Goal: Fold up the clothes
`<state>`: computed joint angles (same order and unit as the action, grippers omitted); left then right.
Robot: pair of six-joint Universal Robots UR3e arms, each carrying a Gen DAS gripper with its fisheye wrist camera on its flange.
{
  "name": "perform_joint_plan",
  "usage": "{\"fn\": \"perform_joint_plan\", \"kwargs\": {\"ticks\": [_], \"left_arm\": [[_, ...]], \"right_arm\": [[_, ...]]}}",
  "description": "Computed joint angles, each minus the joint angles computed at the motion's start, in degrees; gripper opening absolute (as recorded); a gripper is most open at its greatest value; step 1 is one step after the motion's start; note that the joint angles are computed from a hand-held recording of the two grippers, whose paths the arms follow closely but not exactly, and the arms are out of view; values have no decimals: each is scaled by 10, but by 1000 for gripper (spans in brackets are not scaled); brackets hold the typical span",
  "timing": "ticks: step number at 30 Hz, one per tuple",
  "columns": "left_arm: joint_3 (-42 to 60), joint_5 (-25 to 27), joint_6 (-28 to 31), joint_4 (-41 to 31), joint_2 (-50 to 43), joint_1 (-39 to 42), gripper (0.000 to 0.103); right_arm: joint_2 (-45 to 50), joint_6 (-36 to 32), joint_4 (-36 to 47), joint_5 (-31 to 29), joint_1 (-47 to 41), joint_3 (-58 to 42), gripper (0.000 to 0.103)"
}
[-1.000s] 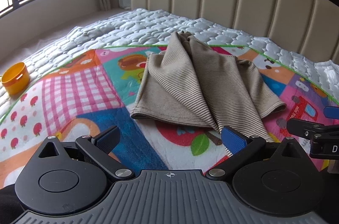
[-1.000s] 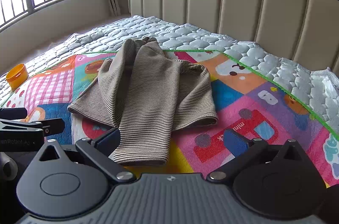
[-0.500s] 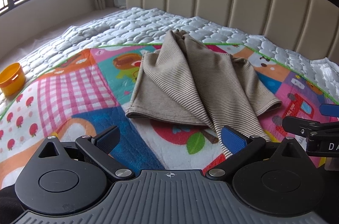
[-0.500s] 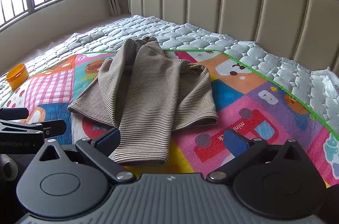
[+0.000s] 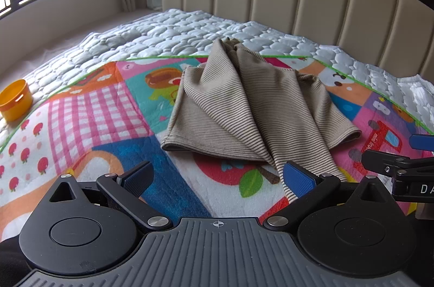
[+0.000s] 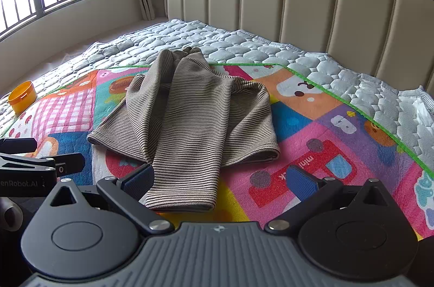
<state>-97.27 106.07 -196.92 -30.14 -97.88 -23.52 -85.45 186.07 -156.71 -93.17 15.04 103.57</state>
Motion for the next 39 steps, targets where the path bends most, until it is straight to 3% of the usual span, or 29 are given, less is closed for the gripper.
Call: {"fn": "perform_joint_plan", "kwargs": {"ticks": [18, 26, 32, 36, 39], "left_arm": [[-6, -2, -1, 4, 4, 1, 103], [21, -27, 8, -37, -2, 14, 103], [86, -68, 33, -67, -38, 42, 103], [166, -68, 67, -58, -100, 52, 103], [236, -98, 82, -77, -154, 74, 103]], "right_arm": [[-4, 1, 9, 5, -3, -1, 103], [-4, 19, 49, 37, -28, -23, 103], [42, 13, 94, 78, -49, -99, 103], [95, -5, 119, 93, -60, -174, 103], [150, -17, 155, 110, -79, -247, 103]]}}
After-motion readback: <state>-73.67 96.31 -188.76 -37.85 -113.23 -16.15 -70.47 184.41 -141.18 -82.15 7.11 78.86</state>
